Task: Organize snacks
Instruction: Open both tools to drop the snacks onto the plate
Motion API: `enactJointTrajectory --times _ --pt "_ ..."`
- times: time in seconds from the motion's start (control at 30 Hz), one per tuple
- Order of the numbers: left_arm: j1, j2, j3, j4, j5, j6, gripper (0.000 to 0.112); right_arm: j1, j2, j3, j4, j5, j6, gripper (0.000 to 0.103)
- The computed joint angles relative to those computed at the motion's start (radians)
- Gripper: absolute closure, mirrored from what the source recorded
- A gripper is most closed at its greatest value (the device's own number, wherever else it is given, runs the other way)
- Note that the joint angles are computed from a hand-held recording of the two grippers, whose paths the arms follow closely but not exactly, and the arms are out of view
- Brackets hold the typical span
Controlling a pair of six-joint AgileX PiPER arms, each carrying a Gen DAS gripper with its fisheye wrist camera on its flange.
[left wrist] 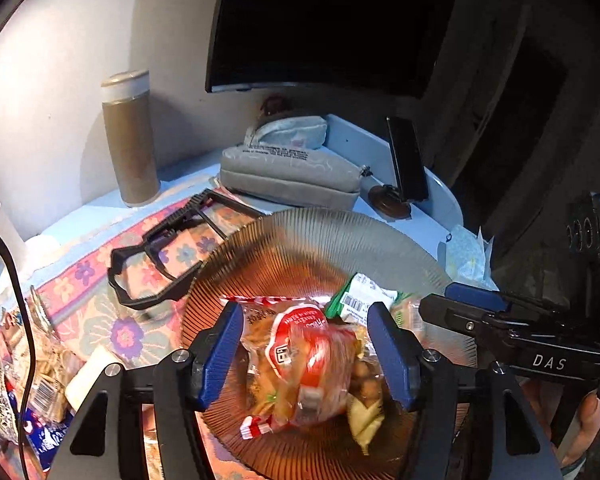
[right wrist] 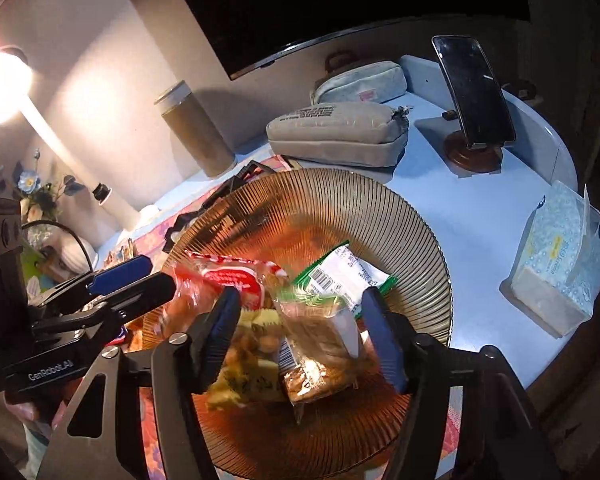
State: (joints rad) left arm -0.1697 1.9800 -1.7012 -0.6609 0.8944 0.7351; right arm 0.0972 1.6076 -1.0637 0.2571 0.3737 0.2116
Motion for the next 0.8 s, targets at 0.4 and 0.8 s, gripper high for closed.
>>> enactJointTrajectory --times 0.4,0.8 --pt "0.073 -0.046 0.064 -0.037 0.012 0.062 0.050 0.069 0.010 -0.032 -0.069 0.019 0.065 0.040" --pt "0.215 -0.108 0.138 -0.104 0.040 0.153 0.050 0.198 0.049 -0.117 -0.202 0.066 0.211 0.040"
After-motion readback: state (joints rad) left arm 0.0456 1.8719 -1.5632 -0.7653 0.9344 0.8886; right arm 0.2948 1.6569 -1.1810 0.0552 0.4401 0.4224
